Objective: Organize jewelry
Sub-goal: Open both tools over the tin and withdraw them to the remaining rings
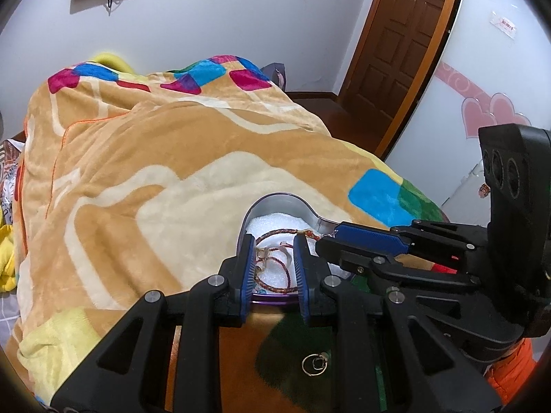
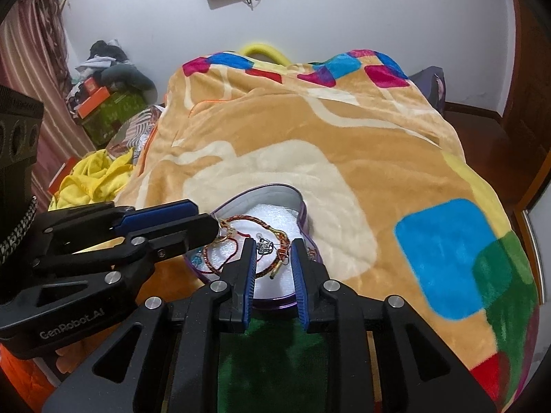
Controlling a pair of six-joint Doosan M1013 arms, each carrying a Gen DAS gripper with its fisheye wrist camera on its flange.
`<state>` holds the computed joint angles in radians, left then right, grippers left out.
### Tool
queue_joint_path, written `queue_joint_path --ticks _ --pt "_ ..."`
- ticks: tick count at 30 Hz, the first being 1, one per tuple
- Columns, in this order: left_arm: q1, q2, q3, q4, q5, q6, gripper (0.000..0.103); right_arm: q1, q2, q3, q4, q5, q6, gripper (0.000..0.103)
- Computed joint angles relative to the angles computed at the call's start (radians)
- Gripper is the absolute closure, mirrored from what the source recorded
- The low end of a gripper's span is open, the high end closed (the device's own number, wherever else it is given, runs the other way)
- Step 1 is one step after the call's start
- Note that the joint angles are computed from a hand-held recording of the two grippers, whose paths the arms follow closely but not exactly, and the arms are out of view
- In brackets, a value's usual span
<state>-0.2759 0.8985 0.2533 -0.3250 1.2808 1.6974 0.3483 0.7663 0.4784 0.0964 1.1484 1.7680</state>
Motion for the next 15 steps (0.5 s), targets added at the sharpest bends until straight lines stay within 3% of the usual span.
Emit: queue_joint_path --ticks 10,15 --pt "0.001 -0.05 0.078 0.021 -0.049 -0.003 0.082 0.001 -0.002 -0.009 -0.006 0.014 0.007 0.083" --pt "0.005 -0.086 0.132 0.033 -0.075 -0.011 0.077 0.006 -0.021 0.012 -0.009 -0.006 0.001 0.082"
